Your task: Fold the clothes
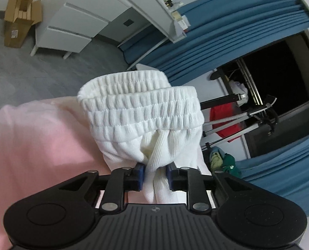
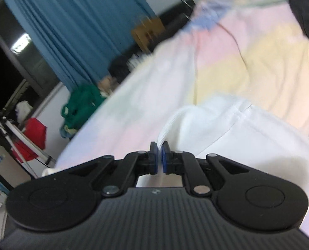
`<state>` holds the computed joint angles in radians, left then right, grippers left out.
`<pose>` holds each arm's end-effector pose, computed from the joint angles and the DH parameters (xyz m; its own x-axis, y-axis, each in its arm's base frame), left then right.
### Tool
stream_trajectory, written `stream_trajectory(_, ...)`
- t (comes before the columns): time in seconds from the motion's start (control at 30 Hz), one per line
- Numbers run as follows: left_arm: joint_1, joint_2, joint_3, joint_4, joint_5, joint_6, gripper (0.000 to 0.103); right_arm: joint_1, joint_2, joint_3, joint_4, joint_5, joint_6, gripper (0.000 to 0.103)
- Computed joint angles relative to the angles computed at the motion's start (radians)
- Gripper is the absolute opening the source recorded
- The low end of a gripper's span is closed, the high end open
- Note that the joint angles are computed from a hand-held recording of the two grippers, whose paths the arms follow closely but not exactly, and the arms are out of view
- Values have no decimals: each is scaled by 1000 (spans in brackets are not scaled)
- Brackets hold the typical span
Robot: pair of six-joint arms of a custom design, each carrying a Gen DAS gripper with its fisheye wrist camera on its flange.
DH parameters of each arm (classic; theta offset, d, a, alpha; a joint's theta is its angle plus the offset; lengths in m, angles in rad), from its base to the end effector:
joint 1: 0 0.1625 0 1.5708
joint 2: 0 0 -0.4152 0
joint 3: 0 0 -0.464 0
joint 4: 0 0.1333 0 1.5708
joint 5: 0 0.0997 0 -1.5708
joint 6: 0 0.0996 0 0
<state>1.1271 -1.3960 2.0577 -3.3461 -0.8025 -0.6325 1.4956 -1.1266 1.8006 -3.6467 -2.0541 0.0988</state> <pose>-0.0517 -0.5806 0.3441 -0.8517 -0.4409 0.2830 -0.3893 0.1711 -0.9051 0.0383 -0.6494 0.3313 -0.8432 0.5373 -0.0195 0.0963 0.1152 -0.9887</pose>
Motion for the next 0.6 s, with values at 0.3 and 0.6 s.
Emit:
stream_trajectory(0.3,11,-128,82,134,-44,-161,60,22,-91,90,-1,19,109,49)
stream_trajectory(0.6,38,-296,189,263,-197,-328,64,33,-250,257,230,21,426,49)
